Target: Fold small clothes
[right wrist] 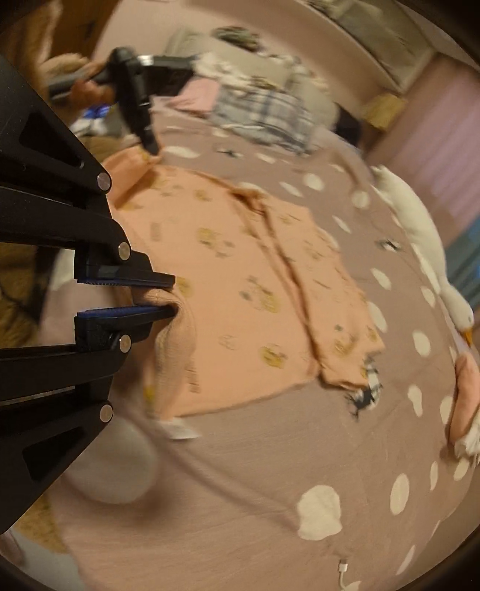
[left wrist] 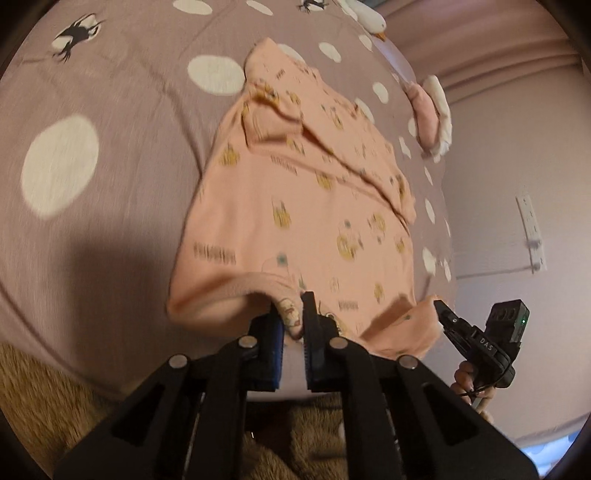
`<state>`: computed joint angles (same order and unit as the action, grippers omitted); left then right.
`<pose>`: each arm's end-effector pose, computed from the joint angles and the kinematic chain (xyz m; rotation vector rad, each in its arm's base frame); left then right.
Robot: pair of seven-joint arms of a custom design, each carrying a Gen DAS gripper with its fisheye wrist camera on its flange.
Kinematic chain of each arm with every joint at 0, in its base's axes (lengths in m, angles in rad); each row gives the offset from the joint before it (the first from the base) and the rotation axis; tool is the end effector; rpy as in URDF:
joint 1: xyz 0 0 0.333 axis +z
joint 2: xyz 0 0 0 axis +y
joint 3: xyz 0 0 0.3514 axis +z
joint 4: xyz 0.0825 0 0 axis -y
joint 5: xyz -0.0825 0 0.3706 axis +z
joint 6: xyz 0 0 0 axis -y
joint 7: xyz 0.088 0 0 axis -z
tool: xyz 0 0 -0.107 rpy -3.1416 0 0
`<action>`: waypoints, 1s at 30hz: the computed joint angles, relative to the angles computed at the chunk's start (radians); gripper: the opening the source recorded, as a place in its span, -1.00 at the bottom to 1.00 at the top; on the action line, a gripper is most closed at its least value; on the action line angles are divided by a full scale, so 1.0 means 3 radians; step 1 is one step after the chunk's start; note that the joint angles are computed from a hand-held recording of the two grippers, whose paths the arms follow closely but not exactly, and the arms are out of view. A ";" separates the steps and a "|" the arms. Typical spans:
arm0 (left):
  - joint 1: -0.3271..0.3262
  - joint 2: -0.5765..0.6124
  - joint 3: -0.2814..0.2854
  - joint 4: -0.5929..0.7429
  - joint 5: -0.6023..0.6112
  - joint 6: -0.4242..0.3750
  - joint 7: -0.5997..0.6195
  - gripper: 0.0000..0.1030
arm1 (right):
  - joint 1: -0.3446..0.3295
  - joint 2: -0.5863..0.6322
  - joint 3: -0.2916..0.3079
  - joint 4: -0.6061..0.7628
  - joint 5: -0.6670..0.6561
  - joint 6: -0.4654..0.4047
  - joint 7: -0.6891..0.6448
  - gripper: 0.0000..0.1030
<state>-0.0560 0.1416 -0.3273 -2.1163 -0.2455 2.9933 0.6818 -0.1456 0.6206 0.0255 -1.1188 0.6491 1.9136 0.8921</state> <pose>0.5704 -0.2022 0.4795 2.6375 -1.1392 1.1301 0.7574 -0.0544 0.5149 -2.0552 1.3895 0.1105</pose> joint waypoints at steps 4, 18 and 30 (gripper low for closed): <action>-0.0058 0.0122 0.0224 0.0181 0.0397 -0.0130 -0.0317 -0.85 | 0.0053 0.0379 -0.0002 0.0559 -0.0054 -0.0017 0.0440 -0.78; 0.0080 0.0197 0.0342 0.0349 0.1003 -0.0338 -0.0666 -0.72 | 0.0084 0.0764 0.0002 0.1132 -0.0554 0.0447 0.1154 -0.72; -0.0013 0.0205 0.0454 0.0488 0.1493 -0.0783 -0.0872 -0.43 | 0.0258 0.0718 -0.0132 0.1051 -0.1003 0.0464 0.0701 -0.11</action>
<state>-0.0599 0.2030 -0.1910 -1.9698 0.2024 2.7583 0.4201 -0.0683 0.8360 -0.0141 -0.8034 0.3481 2.0527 1.1025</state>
